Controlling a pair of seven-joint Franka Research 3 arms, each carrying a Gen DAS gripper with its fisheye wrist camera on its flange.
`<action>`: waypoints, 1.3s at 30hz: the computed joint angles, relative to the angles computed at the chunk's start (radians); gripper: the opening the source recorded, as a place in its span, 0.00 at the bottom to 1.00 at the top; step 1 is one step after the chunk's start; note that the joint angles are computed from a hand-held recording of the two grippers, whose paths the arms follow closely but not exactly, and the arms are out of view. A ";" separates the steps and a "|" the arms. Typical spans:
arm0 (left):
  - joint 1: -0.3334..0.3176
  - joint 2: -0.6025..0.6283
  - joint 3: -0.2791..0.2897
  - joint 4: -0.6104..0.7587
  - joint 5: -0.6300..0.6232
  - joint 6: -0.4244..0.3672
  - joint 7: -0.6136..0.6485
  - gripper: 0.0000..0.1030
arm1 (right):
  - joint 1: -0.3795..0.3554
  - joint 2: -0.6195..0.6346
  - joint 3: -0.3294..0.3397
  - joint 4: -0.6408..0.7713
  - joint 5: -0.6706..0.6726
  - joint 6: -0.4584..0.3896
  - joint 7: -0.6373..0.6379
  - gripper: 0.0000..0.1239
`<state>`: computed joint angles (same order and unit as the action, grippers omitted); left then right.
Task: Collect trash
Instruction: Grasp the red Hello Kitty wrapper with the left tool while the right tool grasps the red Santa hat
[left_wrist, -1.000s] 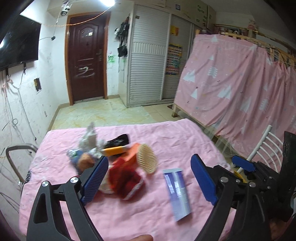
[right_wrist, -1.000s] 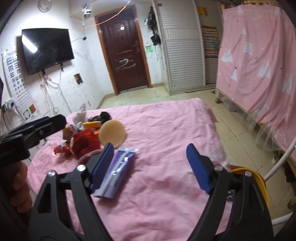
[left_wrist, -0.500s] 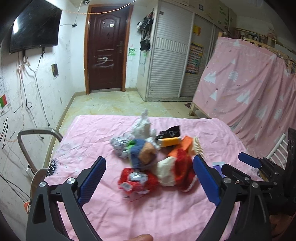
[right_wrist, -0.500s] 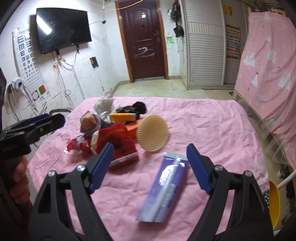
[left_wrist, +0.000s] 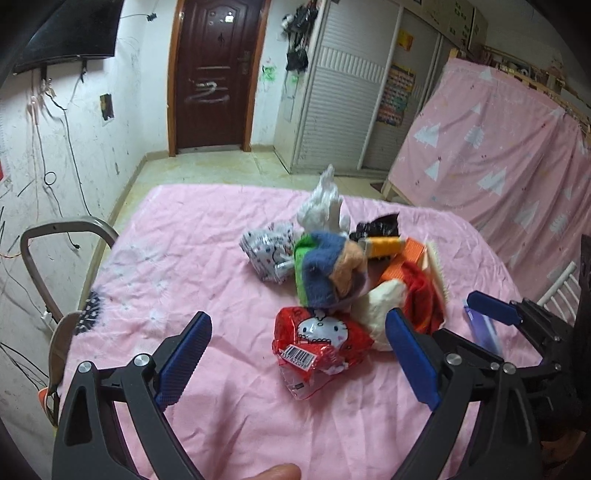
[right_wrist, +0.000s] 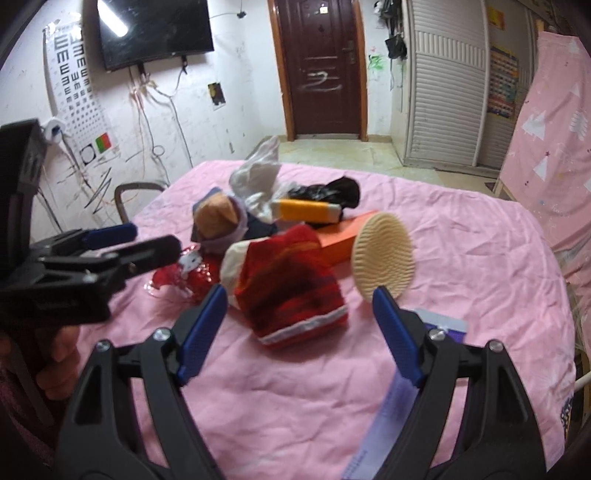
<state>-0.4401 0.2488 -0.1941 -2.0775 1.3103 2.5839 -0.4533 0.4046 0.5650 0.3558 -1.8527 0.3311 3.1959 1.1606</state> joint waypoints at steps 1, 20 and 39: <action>0.002 0.006 0.001 -0.001 0.001 0.005 0.003 0.83 | 0.015 0.007 -0.015 0.012 -0.004 -0.014 0.005 0.63; 0.019 0.062 0.051 0.013 0.040 0.199 -0.030 0.29 | 0.061 0.080 -0.073 0.154 0.002 -0.181 0.012 0.53; -0.034 -0.038 -0.023 -0.027 0.016 0.020 -0.039 0.26 | -0.196 -0.025 0.212 -0.050 0.131 0.023 -0.152 0.26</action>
